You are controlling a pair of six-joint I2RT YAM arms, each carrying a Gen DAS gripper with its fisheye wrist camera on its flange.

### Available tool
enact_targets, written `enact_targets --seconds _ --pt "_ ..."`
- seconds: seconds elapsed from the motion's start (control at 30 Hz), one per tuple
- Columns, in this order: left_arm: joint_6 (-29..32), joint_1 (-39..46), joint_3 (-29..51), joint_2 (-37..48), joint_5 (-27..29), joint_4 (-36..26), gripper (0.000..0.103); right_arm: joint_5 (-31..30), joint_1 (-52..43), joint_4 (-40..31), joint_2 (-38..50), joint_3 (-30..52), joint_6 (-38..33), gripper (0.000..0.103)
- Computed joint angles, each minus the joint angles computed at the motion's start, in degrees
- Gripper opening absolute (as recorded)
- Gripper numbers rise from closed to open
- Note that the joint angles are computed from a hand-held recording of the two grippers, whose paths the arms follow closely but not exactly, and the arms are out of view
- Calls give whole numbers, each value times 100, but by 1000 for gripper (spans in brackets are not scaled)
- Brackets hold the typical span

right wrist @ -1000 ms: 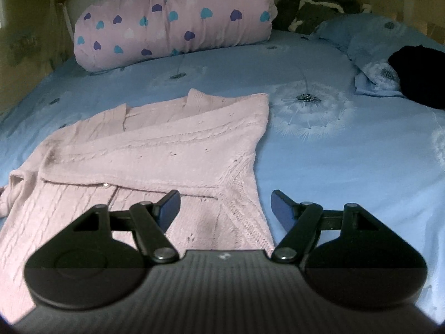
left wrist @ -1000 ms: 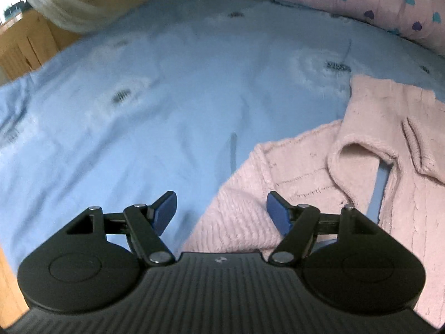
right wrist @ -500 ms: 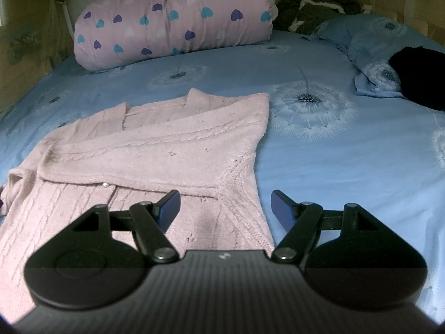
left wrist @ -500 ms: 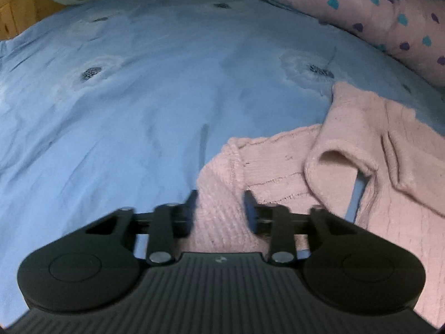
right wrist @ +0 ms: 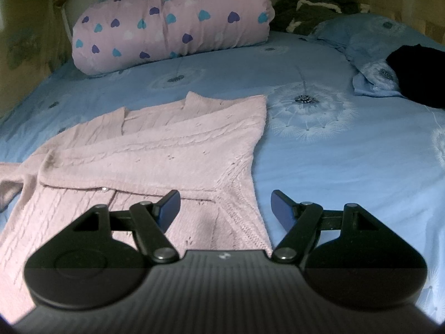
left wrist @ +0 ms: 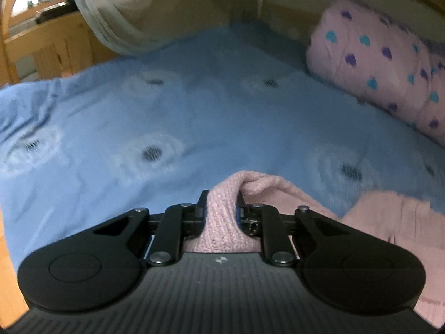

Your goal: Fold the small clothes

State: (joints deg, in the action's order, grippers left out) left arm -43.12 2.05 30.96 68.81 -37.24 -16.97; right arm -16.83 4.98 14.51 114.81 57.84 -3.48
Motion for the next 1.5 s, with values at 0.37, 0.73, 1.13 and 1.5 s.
enact_targets --seconds 0.37,0.73,1.13,1.5 --pt "157 232 567 -292 84 -500 19 -1 4 5 -13 -16 0 73" --pt "-655 -1077 1386 -72 1257 -200 19 -78 -15 -58 -9 25 52 73" --pt "-550 -2972 4067 3219 1483 763 19 -235 -216 -45 -81 73 281 73" --pt "-387 -3542 6733 6385 2031 228 20 -327 -489 -106 -63 236 561 73"
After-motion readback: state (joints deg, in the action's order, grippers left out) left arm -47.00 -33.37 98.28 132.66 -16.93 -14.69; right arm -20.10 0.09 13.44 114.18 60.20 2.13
